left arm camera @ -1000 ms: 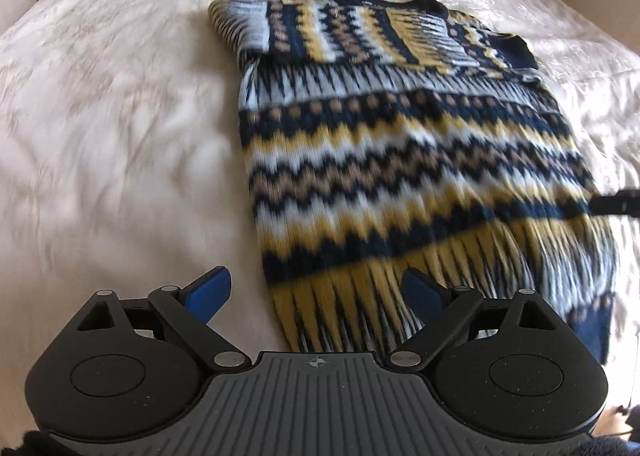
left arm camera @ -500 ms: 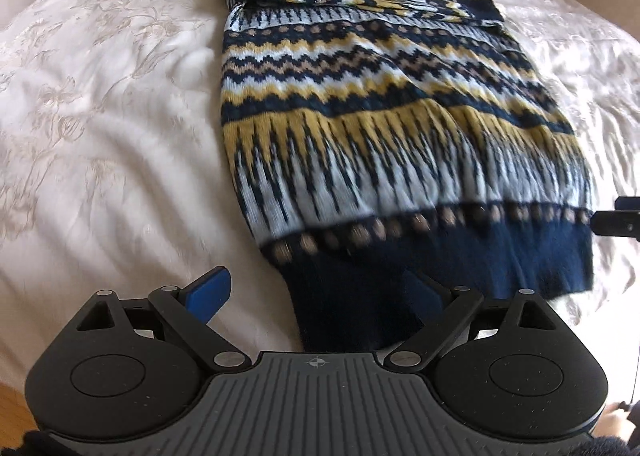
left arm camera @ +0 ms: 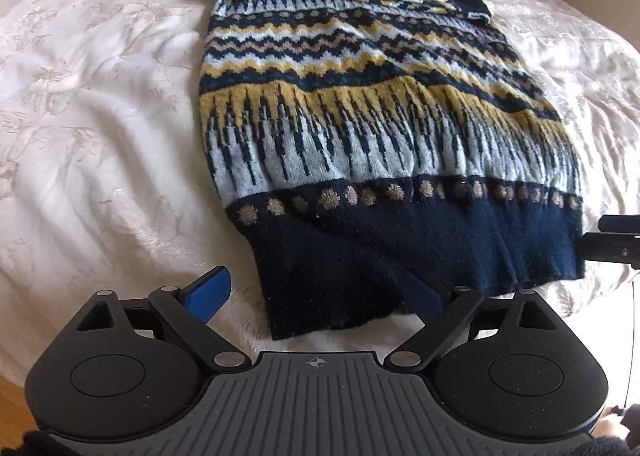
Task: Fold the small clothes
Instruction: 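Move both open grippers back toward the sweater's navy hem, then close both grippers on the navy ribbed hem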
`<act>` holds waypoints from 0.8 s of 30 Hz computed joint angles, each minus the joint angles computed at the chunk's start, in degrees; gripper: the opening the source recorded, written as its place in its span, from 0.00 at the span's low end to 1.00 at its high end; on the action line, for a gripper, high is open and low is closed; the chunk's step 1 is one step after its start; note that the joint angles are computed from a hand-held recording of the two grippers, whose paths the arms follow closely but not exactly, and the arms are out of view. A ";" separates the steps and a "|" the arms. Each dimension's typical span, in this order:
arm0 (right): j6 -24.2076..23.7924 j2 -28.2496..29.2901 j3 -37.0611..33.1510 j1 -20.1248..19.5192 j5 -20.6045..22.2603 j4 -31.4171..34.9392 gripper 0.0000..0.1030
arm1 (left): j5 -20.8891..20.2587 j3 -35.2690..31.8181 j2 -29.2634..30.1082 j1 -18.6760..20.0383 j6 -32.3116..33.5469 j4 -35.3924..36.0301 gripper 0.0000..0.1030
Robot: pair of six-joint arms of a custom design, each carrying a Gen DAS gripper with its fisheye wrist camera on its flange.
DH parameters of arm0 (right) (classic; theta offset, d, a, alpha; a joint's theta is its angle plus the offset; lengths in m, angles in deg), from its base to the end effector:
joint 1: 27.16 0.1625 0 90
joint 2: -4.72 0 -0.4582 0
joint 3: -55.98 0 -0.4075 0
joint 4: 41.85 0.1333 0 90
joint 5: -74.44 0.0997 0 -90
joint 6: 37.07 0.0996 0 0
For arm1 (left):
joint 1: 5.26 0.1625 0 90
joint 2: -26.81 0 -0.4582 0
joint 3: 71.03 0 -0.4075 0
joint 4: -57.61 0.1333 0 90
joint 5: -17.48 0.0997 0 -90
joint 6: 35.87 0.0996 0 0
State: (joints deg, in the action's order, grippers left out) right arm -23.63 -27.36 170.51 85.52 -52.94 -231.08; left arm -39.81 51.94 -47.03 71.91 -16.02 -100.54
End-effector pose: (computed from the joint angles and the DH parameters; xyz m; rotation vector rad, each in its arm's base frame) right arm 0.2832 -0.4887 -0.0451 0.0783 -2.5422 0.6226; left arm 0.0679 -0.5444 0.2477 0.5921 2.4614 -0.3774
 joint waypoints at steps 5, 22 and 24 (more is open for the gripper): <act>2.70 0.12 -1.21 -1.58 -1.07 4.46 0.99 | -0.38 -2.25 2.40 1.30 -1.27 1.34 0.90; 5.08 1.23 -2.86 -7.02 5.81 5.77 1.00 | -0.64 -5.31 6.35 2.67 -2.12 2.55 0.99; 4.78 0.98 -2.35 -7.30 6.39 5.16 1.00 | -0.03 -4.71 6.43 2.47 -2.24 1.24 0.99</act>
